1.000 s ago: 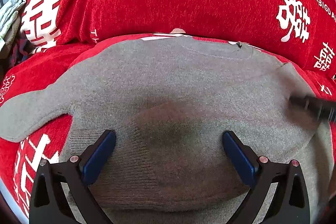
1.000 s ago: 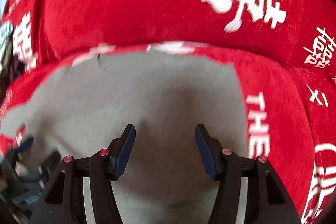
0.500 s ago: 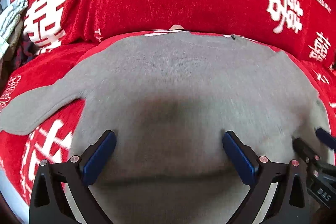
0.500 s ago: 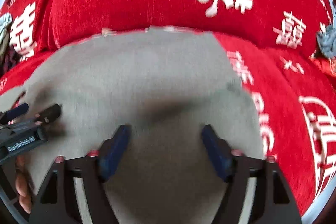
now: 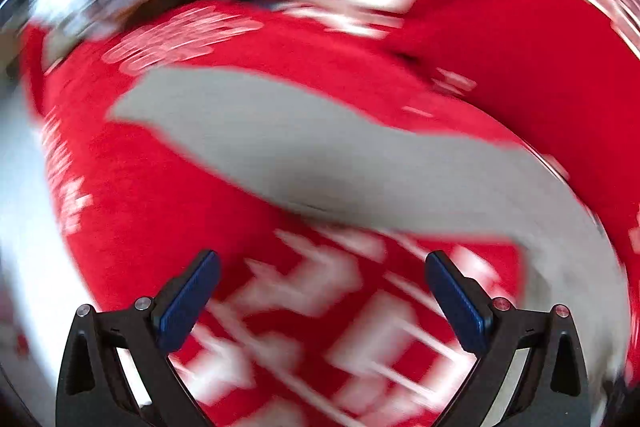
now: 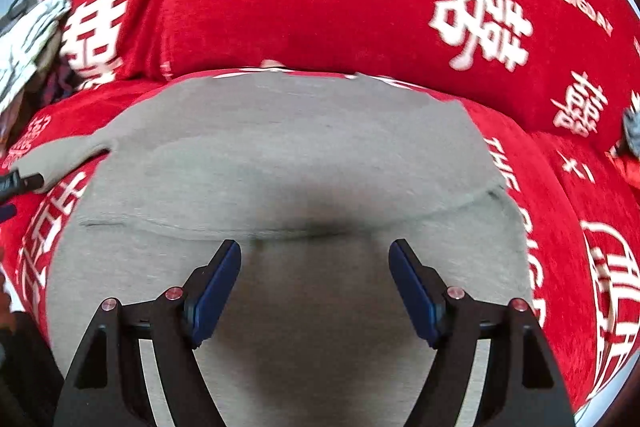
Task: Fold small clothes
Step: 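Move the left gripper to the other sleeve cuff and close on it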
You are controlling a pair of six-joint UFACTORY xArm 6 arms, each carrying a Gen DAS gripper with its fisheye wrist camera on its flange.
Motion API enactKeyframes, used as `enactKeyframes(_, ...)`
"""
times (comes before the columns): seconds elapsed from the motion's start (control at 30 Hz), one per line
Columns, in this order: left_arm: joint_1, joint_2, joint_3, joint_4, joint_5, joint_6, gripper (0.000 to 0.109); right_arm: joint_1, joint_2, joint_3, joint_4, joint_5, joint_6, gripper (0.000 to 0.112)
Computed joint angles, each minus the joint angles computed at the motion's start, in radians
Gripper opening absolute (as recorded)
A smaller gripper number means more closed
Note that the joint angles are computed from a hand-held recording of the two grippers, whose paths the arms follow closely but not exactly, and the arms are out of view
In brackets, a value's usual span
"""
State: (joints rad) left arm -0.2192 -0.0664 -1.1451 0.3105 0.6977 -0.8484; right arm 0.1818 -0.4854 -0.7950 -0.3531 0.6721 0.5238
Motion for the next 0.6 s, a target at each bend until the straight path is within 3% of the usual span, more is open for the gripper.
enactKeyframes(0.1, 0.085, 0.068, -0.078, 0.096, 0.13, -0.179, 0.102, 0.037, 0.032, -0.029, -0.009, 0.008, -0.013, 0.079)
enactKeyframes(0.2, 0.135, 0.164, -0.158, 0.054, 0.15, -0.159, 0.102, 0.058, 0.061, -0.048, -0.018, 0.012, -0.021, 0.079)
enactKeyframes(0.27, 0.138, 0.216, -0.223, 0.111, 0.162, -0.196, 0.102, 0.076, 0.081, -0.062, -0.027, 0.02, -0.027, 0.079)
enactKeyframes(0.4, 0.147, 0.366, -0.427, 0.125, 0.27, -0.277, 0.102, 0.096, 0.11, -0.082, -0.035, 0.037, -0.05, 0.079)
enactKeyframes(0.5, 0.163, 0.438, -0.544, 0.096, 0.345, -0.268, 0.103, 0.097, 0.12, -0.094, -0.036, 0.048, -0.049, 0.079)
enactKeyframes(0.6, 0.188, 0.475, -0.601, 0.065, 0.362, -0.243, 0.103, 0.089, 0.12, -0.099, -0.034, 0.051, -0.035, 0.079)
